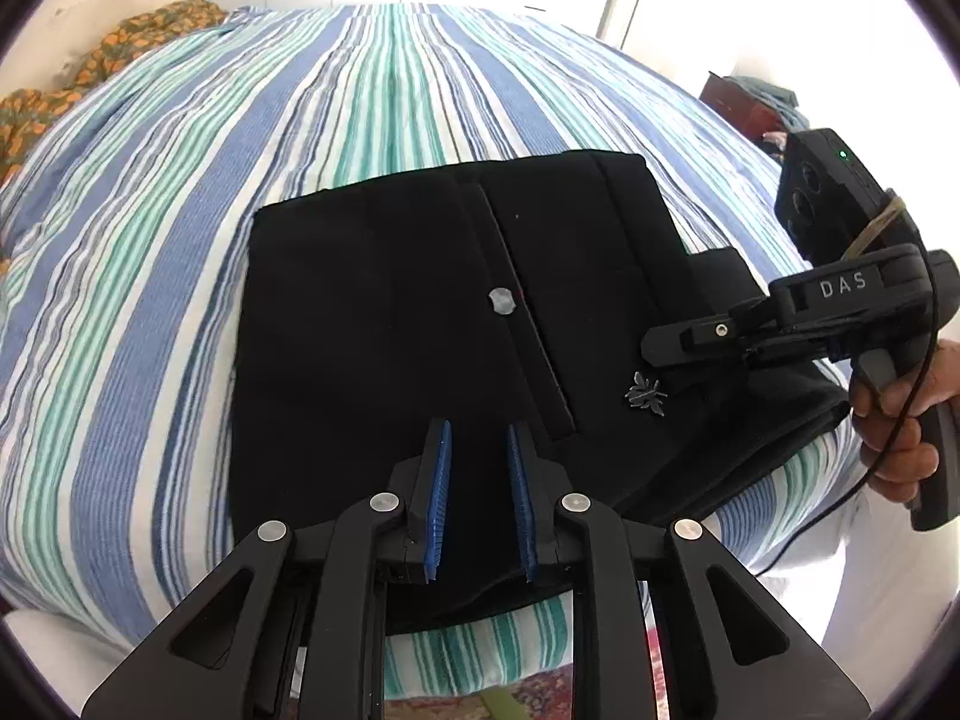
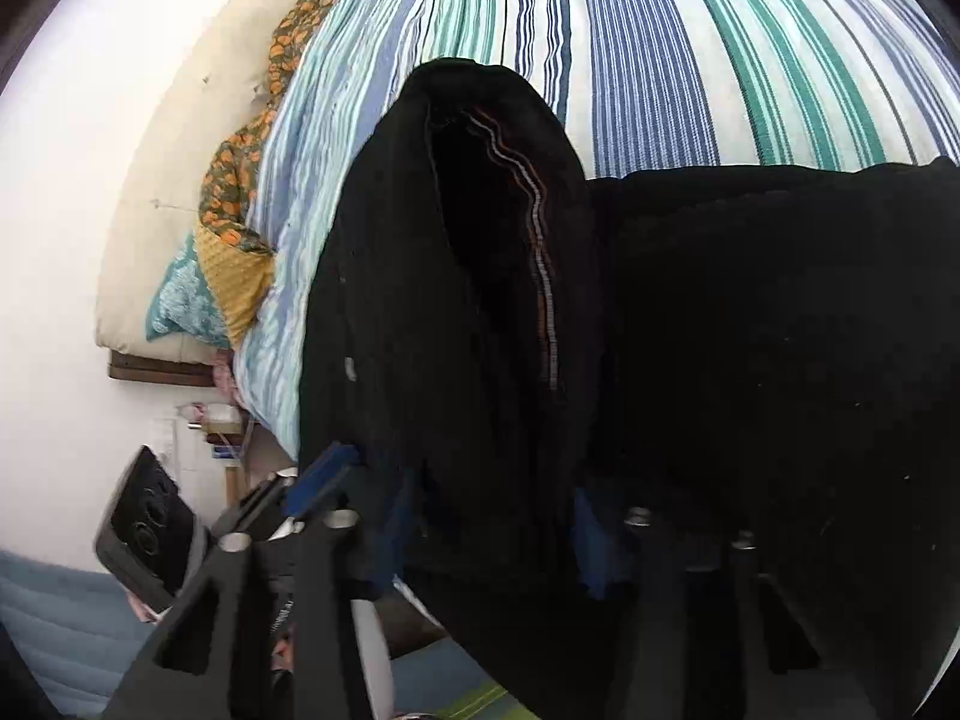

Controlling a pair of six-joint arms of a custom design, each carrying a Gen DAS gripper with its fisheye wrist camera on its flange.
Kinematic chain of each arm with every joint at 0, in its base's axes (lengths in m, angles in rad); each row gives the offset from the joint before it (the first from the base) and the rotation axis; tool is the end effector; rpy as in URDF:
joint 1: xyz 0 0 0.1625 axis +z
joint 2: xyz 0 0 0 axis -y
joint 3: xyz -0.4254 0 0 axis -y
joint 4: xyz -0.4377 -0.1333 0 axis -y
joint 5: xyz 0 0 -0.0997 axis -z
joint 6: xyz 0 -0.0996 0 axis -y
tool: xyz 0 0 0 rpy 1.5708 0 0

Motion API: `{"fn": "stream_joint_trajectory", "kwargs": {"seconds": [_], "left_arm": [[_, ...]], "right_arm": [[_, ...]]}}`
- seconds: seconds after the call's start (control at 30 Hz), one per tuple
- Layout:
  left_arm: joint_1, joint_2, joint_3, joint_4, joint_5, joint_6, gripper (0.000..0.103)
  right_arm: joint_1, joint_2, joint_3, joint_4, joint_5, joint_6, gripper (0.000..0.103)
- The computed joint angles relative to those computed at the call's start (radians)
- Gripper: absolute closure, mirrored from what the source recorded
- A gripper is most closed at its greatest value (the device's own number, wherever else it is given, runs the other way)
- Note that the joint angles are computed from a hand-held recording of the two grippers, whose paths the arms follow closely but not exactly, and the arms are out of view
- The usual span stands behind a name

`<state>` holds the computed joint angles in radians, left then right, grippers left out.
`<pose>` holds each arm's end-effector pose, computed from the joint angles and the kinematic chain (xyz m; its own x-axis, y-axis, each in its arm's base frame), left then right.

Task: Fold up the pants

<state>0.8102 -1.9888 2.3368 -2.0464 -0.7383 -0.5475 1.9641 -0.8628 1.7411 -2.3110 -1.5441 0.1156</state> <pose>-0.0887 -0.3935 0.3482 -0.8276 -0.0361 -0.5601 0.2962 0.8195 -0.4905 0.3713 -0.5401 0.0364 -0.9623 -0.2717 -0.0104 -0.2704 0.9525 0.1398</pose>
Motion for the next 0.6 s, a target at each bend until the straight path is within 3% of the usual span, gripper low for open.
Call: {"fn": "stream_joint_trajectory", "kwargs": {"seconds": [0.03, 0.17, 0.23, 0.37, 0.6], "left_arm": [[-0.02, -0.026, -0.007, 0.03, 0.014, -0.026, 0.078], [-0.122, -0.149, -0.024, 0.102, 0.122, -0.085, 0.042], [-0.158, -0.183, -0.044, 0.137, 0.164, -0.112, 0.041], [-0.167, -0.204, -0.067, 0.135, 0.17, -0.135, 0.04], [-0.126, -0.168, -0.036, 0.095, 0.113, -0.118, 0.04]], "right_arm": [[0.004, -0.006, 0.007, -0.011, 0.004, -0.005, 0.075], [0.021, -0.069, 0.057, -0.099, 0.098, -0.04, 0.082], [0.036, -0.106, 0.073, -0.125, 0.133, -0.063, 0.083], [0.049, -0.193, 0.112, -0.158, 0.155, -0.074, 0.083], [-0.037, -0.371, 0.242, -0.178, 0.099, -0.027, 0.083]]}}
